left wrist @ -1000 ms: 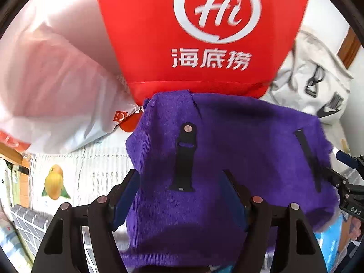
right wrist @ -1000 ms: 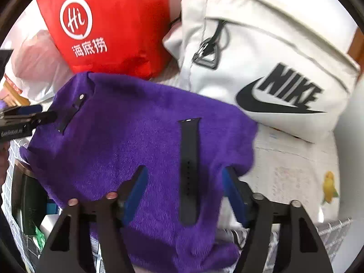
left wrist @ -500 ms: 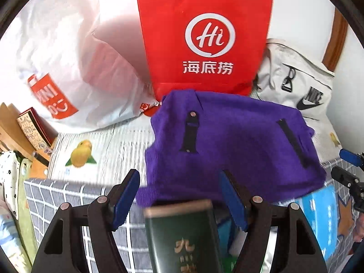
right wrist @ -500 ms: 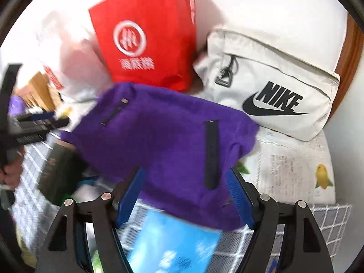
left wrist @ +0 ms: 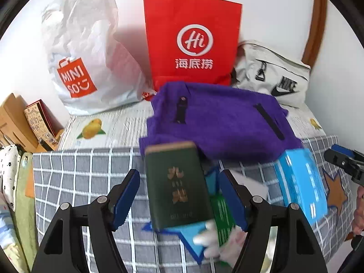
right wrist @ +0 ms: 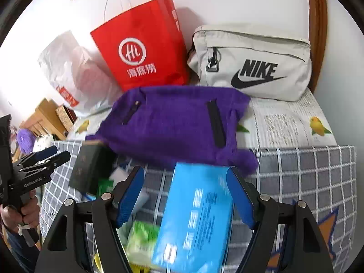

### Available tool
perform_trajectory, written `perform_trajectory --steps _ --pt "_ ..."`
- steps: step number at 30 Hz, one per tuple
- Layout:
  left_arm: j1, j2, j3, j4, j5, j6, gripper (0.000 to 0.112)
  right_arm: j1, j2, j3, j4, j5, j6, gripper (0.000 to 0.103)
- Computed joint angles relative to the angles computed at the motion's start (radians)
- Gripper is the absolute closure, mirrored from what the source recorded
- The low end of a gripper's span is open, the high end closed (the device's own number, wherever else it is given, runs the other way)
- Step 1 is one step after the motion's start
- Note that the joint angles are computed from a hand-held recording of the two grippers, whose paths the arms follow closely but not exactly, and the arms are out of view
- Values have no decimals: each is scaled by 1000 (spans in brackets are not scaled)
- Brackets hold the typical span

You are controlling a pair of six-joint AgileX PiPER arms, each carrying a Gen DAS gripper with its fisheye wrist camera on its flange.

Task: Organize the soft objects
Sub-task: 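Grasp the white cloth with the left gripper while the right gripper returns to the pile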

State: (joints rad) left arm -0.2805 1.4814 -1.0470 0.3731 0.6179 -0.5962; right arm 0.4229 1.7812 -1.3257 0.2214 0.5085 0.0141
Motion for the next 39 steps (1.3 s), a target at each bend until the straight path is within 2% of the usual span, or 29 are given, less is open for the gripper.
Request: perform_trajectory --steps 3,7,13,19,23,25,28,30,31,34,36,39 --pt "-27 -46 76 13 -24 -54 41 27 -63 94 -40 -50 37 28" --pt "-69 -108 181 -37 -71 -67 41 53 -133 211 -49 -101 54 28" --pt "-223 -165 282 -7 -124 -182 41 79 -218 363 -79 -167 103 28" --pt "-358 -104 286 114 -142 -358 41 99 -292 476 -216 -196 231 28" --pt "-369 -70 283 105 -184 -369 42 106 -325 529 -284 -216 297 28" --pt "-379 -52 277 125 -191 -384 46 106 -334 548 -301 -227 315 28" --pt "-387 -27 275 143 -204 -390 61 101 -334 558 -304 -235 317 28" --pt "-374 -13 278 113 -219 -358 84 99 -333 563 -294 -241 312 28" --pt "-359 -14 285 70 -239 -312 88 98 -331 566 -284 -245 301 28" --pt "-336 -59 325 18 -291 -250 91 108 -323 564 -318 -243 339 28" --pt "-328 -110 349 35 -294 -262 91 116 -316 562 -329 -246 352 28" --pt "-279 -157 366 -68 -299 -156 91 130 -302 554 -328 -256 354 28"
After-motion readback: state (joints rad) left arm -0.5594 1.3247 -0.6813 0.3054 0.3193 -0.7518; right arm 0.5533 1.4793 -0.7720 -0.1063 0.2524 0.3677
